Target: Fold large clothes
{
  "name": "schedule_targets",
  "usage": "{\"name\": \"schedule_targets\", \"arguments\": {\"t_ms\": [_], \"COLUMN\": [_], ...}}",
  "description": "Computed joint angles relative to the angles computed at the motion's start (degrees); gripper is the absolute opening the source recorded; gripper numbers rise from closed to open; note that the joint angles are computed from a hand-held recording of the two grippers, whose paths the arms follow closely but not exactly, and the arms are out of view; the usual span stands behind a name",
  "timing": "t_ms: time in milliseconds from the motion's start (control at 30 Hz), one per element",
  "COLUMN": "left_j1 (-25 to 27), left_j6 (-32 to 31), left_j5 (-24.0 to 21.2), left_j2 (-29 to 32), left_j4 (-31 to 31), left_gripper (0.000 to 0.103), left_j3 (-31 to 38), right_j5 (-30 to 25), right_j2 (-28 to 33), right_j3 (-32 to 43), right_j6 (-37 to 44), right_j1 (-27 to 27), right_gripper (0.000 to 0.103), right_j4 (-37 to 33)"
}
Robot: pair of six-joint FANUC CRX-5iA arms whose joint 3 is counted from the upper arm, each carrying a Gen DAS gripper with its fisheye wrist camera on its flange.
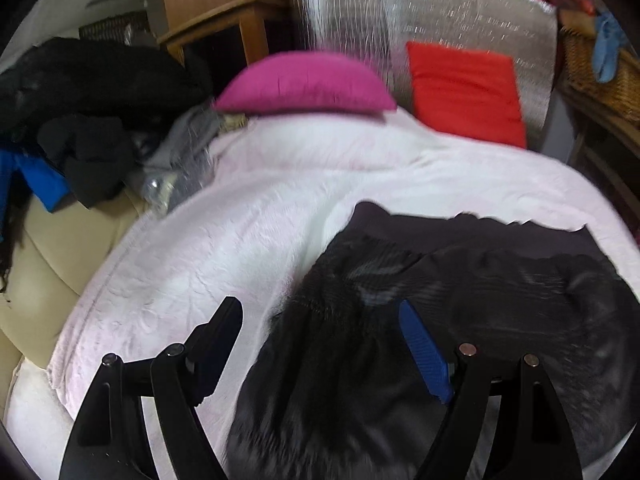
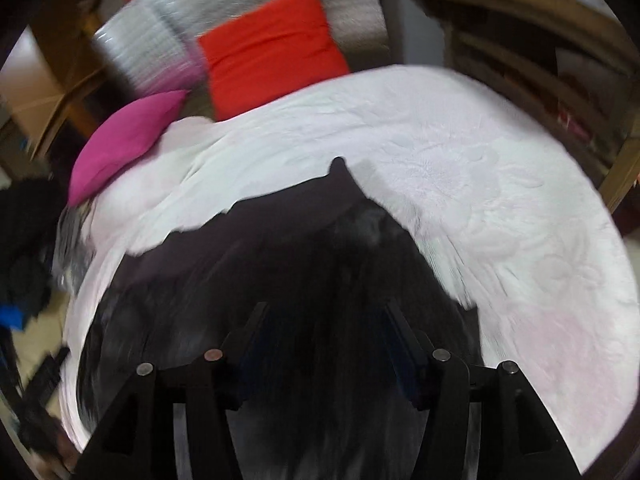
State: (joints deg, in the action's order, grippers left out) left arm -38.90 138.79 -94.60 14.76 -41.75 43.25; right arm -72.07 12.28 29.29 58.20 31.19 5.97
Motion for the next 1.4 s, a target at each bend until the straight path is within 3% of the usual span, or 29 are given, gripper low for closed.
{"name": "schedule_targets", "arguments": {"t_ms": [233,300,400,500,567,633,967,1100,1400], "left_j1": [-9.79,-13.05,-18.01,-23.08,-26.6,-30.67,-44.88,-48.67,-53.38], "left_j6": [1.92,1.08,-0.79,-3.05,-4.32,-5.4,-10.24,-12.05,-13.43], "left_j5": [-6.35,-8.68,-11.36,-13.57,-14.67,-15.87,-21.92,-23.29,-25.05], "left_j2": [-1.63,-1.02,-0.21,0.67,1.01,1.26,4.49,6.05,7.27], "left_j4": [-9.3,-12.41,-16.74,-21.33,-24.88,-29.44,-46.58,-50.28,-55.71], "left_gripper": [0.083,0.086,0.086,0.086,0.087,0.096,0.099,0.102,0.103], "left_j3": [3.82,6.12,9.78,13.55,15.51,17.5,26.36,29.73,32.3], "right_j5": [2.76,2.41,2.11,-1.07,-4.42,-7.7,-18.41,-22.22,-25.73], "right_j2": [-13.97,-17.43,-22.51,-25.83,-27.32,-28.24,-33.11,-33.43,-33.39], "right_j3": [-14.32,-18.07,-23.05,-26.22,-27.24,-27.57,-29.87,-29.98,-30.2], "right_j6": [-7.36,-11.9,-18.22,-22.79,-24.89,-25.82,-32.97,-34.87,-37.01], "right_j1": [9.49,13.78,20.08,26.88,31.69,35.6,53.7,59.77,65.08], "right_gripper": [0.06,0.061,0.069,0.07,0.07,0.07,0.07,0.072,0.072], "right_j4": [12.09,18.58,25.78,32.68,36.76,39.54,51.95,55.76,59.59]}}
